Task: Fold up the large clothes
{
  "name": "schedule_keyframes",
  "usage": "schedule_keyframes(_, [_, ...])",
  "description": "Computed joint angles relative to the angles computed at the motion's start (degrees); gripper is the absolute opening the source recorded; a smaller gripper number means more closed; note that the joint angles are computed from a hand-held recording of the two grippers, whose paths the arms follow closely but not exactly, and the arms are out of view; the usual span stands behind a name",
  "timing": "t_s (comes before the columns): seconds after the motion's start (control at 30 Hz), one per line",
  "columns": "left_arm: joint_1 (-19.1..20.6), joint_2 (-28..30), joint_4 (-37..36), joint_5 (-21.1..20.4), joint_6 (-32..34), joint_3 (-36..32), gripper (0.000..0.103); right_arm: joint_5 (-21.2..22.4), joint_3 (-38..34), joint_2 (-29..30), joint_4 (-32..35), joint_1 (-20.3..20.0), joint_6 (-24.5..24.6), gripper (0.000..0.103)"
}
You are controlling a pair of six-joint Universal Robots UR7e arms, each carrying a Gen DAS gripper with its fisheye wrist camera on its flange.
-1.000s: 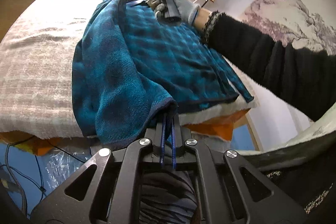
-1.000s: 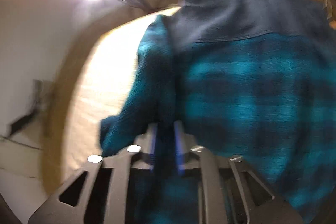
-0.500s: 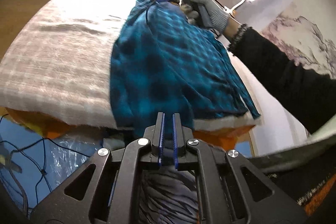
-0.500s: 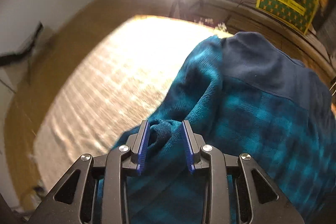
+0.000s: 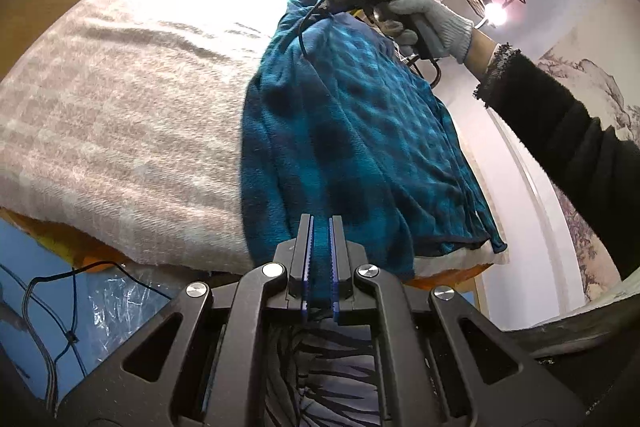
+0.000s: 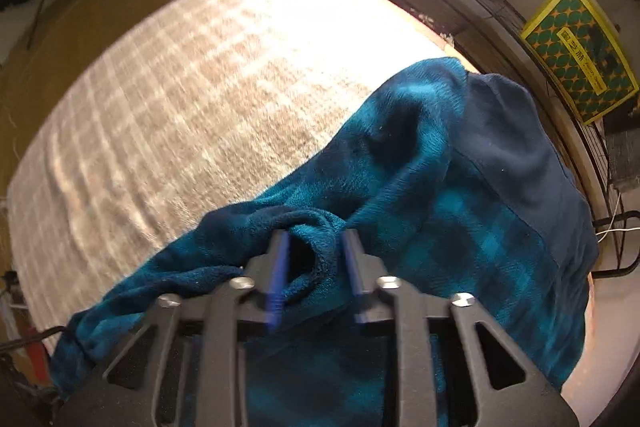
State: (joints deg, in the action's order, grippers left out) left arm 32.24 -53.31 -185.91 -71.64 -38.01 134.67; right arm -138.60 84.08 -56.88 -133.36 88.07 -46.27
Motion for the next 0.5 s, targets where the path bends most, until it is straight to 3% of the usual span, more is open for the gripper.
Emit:
schedule_keyframes(0.1, [-0.25,-0.57,-0.45,1.08,-0.32,0.88,0.003,2.65,0.34,-0.46,-2.22,0.6,0.42,0.006])
schedule_keyframes(0.23, [-0.47,-1.25,-1.23,2.58,-1.83,2.23,0.003,12.95,-2.96,-0.05,1.16,1.44,8.14,0.006])
schedule_keyframes(0.27, [-0.53,-1.25,-1.23,2.95,-2.3,2.32,0.003,13.83,-3.41,0.75,1.18,1.69,9.05,0.006])
schedule_keyframes(0.43, [-1.38,-1.57,-1.95,5.02,-5.1,3.63,0.003,10.87,-2.26,6.04,-4.37,2.49,10.01,0.006])
schedule_keyframes(0.5, [-1.43,-1.06,-3.52,5.43,-6.79,3.93,0.003,10.02,-2.05,7.52,-5.62,1.88,12.49,0.006])
